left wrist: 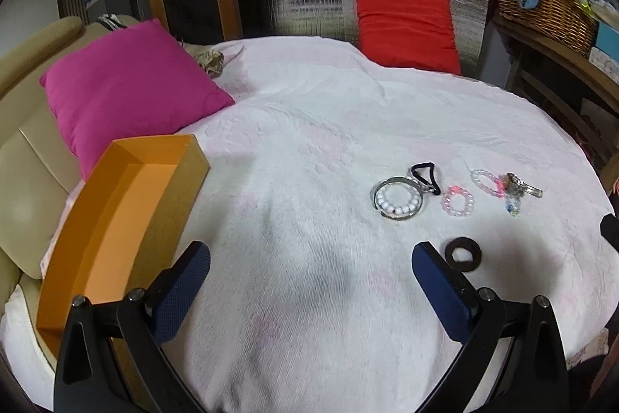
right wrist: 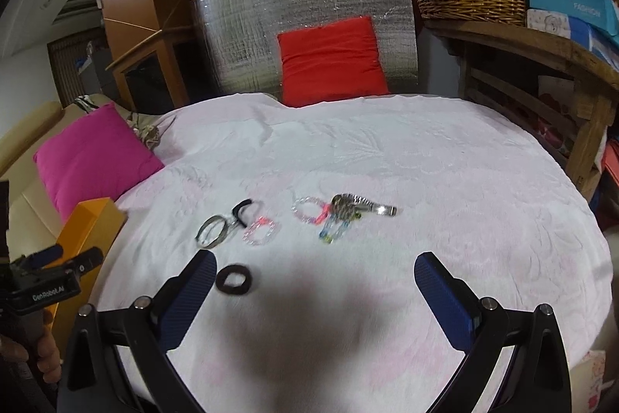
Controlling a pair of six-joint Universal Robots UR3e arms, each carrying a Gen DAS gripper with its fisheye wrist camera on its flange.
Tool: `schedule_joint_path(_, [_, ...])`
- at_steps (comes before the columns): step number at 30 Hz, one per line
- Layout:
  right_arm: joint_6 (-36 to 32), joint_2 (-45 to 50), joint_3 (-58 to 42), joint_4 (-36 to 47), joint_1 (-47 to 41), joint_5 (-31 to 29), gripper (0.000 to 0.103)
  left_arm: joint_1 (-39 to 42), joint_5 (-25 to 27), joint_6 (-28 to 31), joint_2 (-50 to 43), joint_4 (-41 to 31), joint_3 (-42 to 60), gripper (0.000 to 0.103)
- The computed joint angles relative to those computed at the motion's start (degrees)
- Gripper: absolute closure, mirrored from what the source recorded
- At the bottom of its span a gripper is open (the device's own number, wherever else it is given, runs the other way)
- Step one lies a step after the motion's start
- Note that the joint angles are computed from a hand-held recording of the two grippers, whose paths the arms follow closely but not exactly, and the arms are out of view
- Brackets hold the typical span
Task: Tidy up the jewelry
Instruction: 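Reach the right gripper down to the metal-band watch and close on it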
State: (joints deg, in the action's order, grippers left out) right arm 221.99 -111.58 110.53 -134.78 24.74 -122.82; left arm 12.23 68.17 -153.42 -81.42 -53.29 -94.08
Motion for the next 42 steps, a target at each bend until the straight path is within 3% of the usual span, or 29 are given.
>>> schedule_joint_path(7, [-10.2,-10.5,8.8,-0.2,-27.3,27.4,0.002,-5.7,2.0,-2.0,-8.1,3.1,4.1,0.000])
schedule_joint_path(11, [-13.5,-11.3,10.0,-0.2,-37.1,37.7,0.005,-8.6,1.4,-3.6,-13.5,3.5,9.5,0.000])
schedule_joint_path(17, [-15.0,-9.8,13.6,-2.1,-51.9,56.5,0.017,-11.6,1.1,-5.6,-20.9,4.2,16.3,0.000])
schedule_joint_path(20, [-13.7,-6.9,15.0,-4.1,-56.1,63.4,0.029,-11.9,0.8,-5.3,-21.7,5.6,15.0,0.000])
schedule_joint_path(24, [-8.9,0.7,13.5,-9.6,-55.3,64.0,0.033,-12.6,1.0,-5.1,-23.0,6.9,15.6,0.001])
schedule_joint_path(28, [-4.7,8.4,9.3,-11.9,-51.7,60.6,0.034,-12.9,1.3,-6.6,-25.0,6.9,17.6,0.001])
schedule_joint_path(36, [-3.0,21.2,-4.5,-9.5,-41.5,45.9,0.034,-13.7,2.5,-6.6,-27.0,6.0,20.1,0.001])
schedule_joint_path(38, [-2.6,21.9,-5.4,-9.3,-40.5,43.0,0.043,-13.8,2.8,-6.6,-27.6,5.6,20.8,0.001])
schedule_joint_path(40, [-2.7,22.2,-5.9,-8.0,-40.1,40.2,0.068,-13.8,3.3,-6.5,-28.2,5.2,21.6,0.001])
schedule_joint_path(42, [-2.8,20.8,-3.9,-8.3,-41.5,40.4,0.076,-13.9,3.4,-6.5,-28.6,4.8,22.0,0.001])
